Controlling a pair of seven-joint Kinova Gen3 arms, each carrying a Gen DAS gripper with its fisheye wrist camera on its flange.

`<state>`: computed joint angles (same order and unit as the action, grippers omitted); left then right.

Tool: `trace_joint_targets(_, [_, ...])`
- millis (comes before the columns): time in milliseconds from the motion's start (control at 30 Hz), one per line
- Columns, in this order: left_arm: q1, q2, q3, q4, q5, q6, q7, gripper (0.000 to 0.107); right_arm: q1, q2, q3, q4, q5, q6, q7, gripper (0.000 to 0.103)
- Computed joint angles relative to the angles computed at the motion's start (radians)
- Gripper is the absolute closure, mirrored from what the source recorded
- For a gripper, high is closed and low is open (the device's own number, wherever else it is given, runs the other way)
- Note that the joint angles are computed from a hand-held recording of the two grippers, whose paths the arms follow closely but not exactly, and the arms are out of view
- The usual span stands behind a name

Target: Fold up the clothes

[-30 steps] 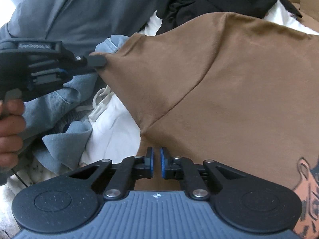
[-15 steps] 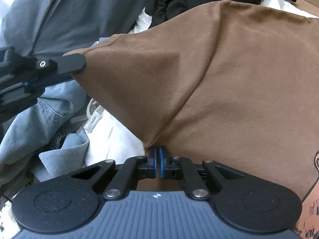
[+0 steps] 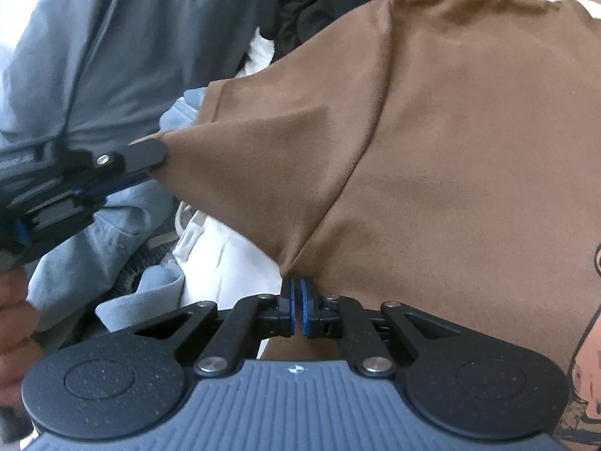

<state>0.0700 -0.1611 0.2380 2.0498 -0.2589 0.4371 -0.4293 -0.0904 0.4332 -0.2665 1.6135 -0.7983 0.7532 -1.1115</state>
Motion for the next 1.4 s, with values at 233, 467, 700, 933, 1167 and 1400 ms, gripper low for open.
trace_joint_targets(233, [0.046, -0.003, -0.005, -0.005, 0.065, -0.008, -0.056, 0.103, -0.025, 0.027, 0.002, -0.032, 0.033, -0.001, -0.010, 0.098])
trace_joint_targets(467, [0.059, 0.007, 0.025, 0.006, 0.080, -0.048, -0.043, 0.103, -0.004, 0.024, -0.030, 0.010, 0.009, -0.056, 0.031, 0.097])
trace_joint_targets(700, [0.089, 0.042, 0.044, 0.004, 0.050, -0.070, -0.066, 0.103, 0.054, -0.015, -0.049, 0.086, -0.092, -0.055, 0.087, 0.082])
trace_joint_targets(933, [0.149, 0.103, 0.093, -0.040, -0.149, -0.002, 0.053, 0.103, 0.064, -0.139, 0.044, 0.185, -0.095, -0.012, 0.109, 0.064])
trace_joint_targets(1167, [0.250, 0.194, 0.034, -0.099, -0.069, 0.090, -0.110, 0.095, 0.072, -0.223, 0.139, 0.212, -0.041, 0.014, -0.005, 0.063])
trace_joint_targets(1400, [0.287, 0.127, -0.021, -0.067, -0.036, 0.125, -0.119, 0.059, 0.073, -0.235, 0.154, 0.175, 0.000, 0.027, 0.010, 0.062])
